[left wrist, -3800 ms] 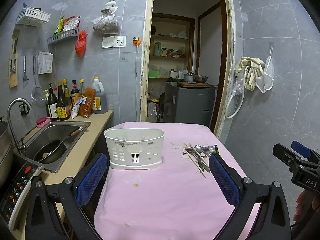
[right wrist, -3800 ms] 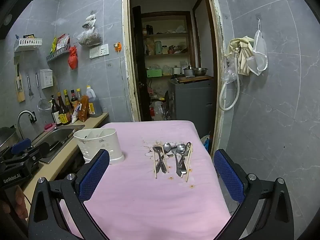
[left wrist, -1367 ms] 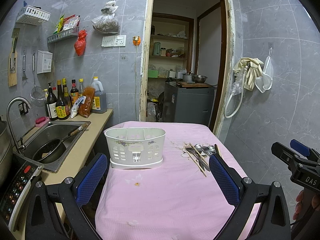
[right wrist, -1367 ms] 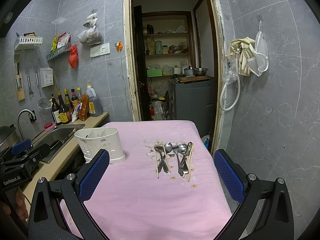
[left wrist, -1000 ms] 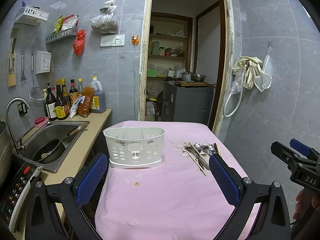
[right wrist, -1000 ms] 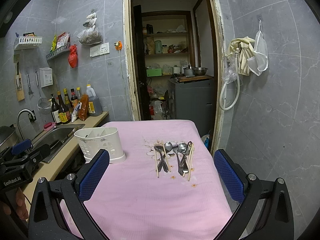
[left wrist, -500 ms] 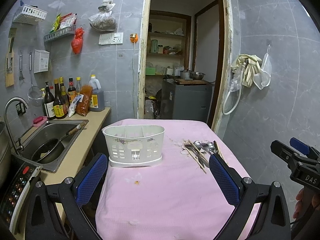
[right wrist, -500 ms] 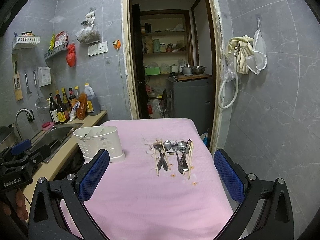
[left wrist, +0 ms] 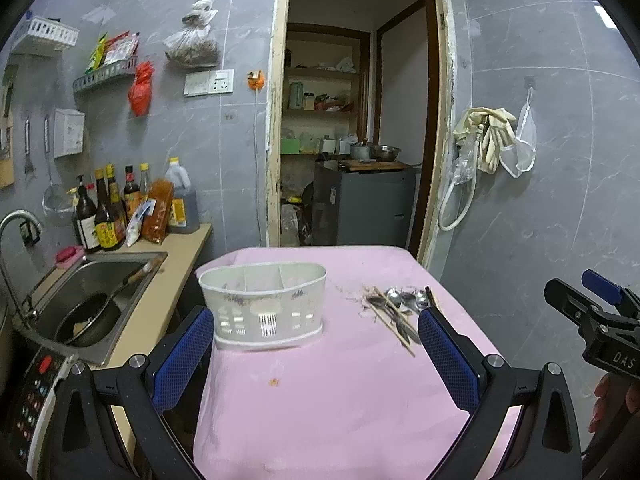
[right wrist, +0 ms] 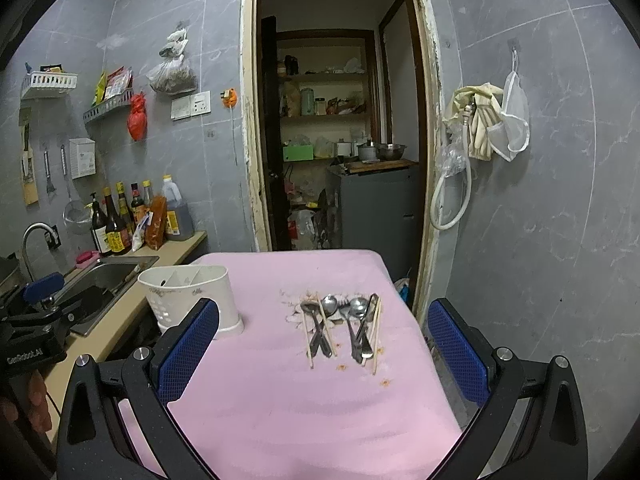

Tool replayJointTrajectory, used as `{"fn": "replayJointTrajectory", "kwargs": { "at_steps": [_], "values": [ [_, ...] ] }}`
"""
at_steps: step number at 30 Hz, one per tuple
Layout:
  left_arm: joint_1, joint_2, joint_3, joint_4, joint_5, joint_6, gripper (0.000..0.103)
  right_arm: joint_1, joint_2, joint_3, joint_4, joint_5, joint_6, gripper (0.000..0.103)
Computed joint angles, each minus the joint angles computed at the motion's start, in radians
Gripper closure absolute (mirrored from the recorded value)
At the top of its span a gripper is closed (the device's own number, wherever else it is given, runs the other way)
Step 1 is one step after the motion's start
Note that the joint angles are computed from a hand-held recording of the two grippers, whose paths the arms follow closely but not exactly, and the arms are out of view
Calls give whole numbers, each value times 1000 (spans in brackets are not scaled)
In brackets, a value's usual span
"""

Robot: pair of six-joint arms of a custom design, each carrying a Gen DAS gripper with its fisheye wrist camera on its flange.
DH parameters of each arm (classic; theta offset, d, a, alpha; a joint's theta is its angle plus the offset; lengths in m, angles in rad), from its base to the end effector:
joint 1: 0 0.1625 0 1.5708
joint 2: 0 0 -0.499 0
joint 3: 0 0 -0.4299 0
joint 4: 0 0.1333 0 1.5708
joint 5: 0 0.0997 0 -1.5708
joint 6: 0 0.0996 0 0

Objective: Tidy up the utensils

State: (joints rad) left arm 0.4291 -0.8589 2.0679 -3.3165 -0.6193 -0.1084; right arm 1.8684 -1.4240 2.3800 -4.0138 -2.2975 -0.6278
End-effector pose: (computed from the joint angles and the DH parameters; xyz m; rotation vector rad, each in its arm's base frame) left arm -0.4504 -0.4418 0.1395 0.8789 2.2269 -1.2432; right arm 0.1825 -0.3661 0.3981 0.2365 -1.8622 1.4965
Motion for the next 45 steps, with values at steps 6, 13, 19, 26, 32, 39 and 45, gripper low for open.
{"fn": "replayJointTrajectory", "kwargs": {
  "at_steps": [6,13,19,26,32,39,45],
  "values": [
    [20,61,-72,-91,-16,97,0,-37,-16,-47,4,60,-40,1],
    [51,157,-191,-137,-20,158,0,-128,-31,-122,95,173,-55,1],
    [80,254,-310,-176,-14,214,0,-236,-41,-186,206,288,-37,1],
    [122,351,-449,-88,-31,219,0,-340,-8,-265,302,370,-22,1],
    [154,414,-539,74,-69,126,0,-431,9,-327,473,417,62,1],
    [186,469,-618,265,-113,11,11,-507,47,-389,665,423,108,1],
    [222,504,-679,427,-147,-112,29,-541,86,-440,778,427,127,30]
  ]
}}
